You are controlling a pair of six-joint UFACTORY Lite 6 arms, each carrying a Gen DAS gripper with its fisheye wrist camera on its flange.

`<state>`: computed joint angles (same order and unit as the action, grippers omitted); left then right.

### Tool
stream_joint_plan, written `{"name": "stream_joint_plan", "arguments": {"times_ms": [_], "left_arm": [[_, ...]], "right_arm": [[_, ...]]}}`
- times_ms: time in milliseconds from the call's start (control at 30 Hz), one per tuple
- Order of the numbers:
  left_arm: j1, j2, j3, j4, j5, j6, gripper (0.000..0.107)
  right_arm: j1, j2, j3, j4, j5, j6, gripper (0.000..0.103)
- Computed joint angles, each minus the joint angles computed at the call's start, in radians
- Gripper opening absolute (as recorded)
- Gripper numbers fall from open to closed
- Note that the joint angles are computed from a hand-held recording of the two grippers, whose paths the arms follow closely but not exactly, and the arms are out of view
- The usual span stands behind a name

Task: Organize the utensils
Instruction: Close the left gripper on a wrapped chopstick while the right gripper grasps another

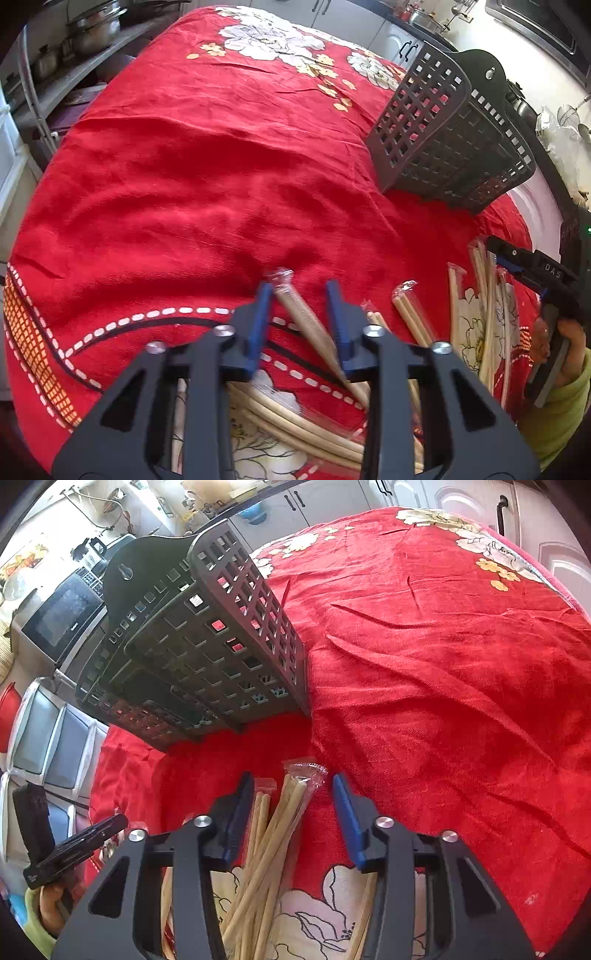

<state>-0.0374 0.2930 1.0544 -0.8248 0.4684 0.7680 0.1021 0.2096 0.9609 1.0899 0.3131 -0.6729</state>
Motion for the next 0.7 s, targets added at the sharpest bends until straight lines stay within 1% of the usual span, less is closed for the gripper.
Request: {"name": "stream_joint_plan", "arguments": {"times_ms": [67, 100, 167, 200, 267, 333, 367, 467, 700], "left_arm": [[0.007, 0.003, 0.0, -0.021, 0.002, 0.033, 0.014], [0.007, 0.005, 0.001, -0.03, 0.001, 0.042, 0.013], [0.011, 0.003, -0.001, -0.06, 0.005, 0.081, 0.012], [0.011, 0.004, 0.0, -0.082, 0.007, 0.105, 0.009], [0.008, 0.017, 0.014, -0.106, 0.016, 0.13, 0.009], [0.009, 0.025, 0.022, -0.135, 0.031, 0.154, 0.008], [0.009, 0.026, 0.027, -0.146, 0.037, 0.165, 0.008], [0.005, 0.009, 0.033, -0.192, 0.057, 0.203, 0.007], [-0.038, -0.084, 0.057, -0.219, 0.061, 0.225, 0.005]], "right_arm": [[-0.004, 0.01, 0.008, 0.0, 0.0, -0.006, 0.03], [-0.013, 0.009, 0.005, 0.011, 0.007, -0.019, 0.029], [-0.021, 0.006, 0.002, 0.016, 0.012, -0.026, 0.02], [-0.026, 0.002, -0.003, 0.029, 0.016, -0.041, 0.02], [-0.033, -0.006, -0.011, 0.059, 0.025, -0.076, 0.016], [-0.037, -0.015, -0.016, 0.064, 0.028, -0.082, 0.016], [-0.044, -0.027, -0.026, 0.083, 0.034, -0.106, 0.013], [-0.058, -0.056, -0.041, 0.105, 0.053, -0.142, 0.009], [-0.09, -0.175, -0.091, 0.18, 0.09, -0.251, 0.007]]}}
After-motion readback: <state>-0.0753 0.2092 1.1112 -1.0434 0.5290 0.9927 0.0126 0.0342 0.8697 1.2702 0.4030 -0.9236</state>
